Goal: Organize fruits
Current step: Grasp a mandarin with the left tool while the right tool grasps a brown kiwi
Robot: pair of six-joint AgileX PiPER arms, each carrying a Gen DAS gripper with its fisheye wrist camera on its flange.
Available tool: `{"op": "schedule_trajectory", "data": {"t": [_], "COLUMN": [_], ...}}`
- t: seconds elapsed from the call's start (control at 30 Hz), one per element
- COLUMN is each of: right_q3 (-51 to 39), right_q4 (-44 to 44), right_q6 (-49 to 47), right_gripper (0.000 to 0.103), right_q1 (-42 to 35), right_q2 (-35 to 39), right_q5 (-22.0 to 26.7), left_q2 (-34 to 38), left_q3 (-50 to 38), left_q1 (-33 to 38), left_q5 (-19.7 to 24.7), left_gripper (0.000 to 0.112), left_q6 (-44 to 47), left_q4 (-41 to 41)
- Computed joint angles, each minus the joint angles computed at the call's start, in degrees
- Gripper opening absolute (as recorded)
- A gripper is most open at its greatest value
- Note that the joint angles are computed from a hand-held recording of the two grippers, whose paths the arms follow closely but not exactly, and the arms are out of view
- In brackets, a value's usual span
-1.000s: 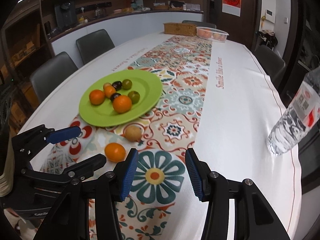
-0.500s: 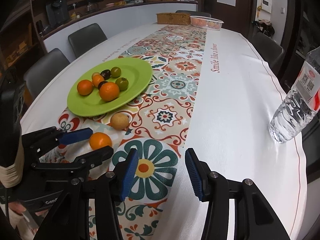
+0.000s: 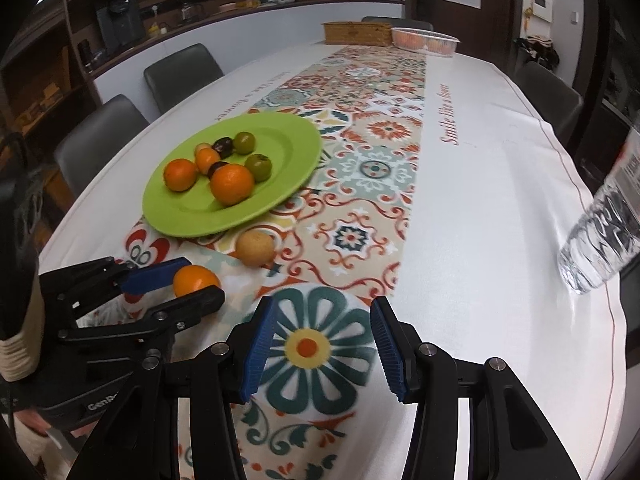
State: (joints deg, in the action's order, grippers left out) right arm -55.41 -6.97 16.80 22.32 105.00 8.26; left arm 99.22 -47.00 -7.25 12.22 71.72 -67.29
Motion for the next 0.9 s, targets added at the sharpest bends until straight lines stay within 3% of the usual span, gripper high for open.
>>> {"op": "schedule_trajectory", "data": {"t": [0.17,0.27,0.63,0.9], "right_q3": [-4.7,-7.9,-19.3,-23.9], "right_q4": [12.0,13.6,2.3,2.7], "right_q6": [-12.4,-14.2,-4.3,-2.9], "right_gripper": [0.049,0.049,0.049,0.032], "right_q1": [1.2,2.1,5.0,4.8], "right_q2": [3.0,5.0,12.6,16.3], "right_q5": [2.2,4.1,11.4,14.7], "left_q2": [-1.8,-2.0,-2.4,-1.6], "left_q3": [1.1,1.1,0.4,-0.8], "left_q1": [2.3,4.4,7.4,7.8], "left_q5": [-0.9,0.3,1.5,1.3], "left_gripper": [0.039,0.039,0.038,0.039], "left_q6": [-2.0,-1.1,2.4,-0.7], "left_q4": [3.2,2.3,-0.7,2.9]}}
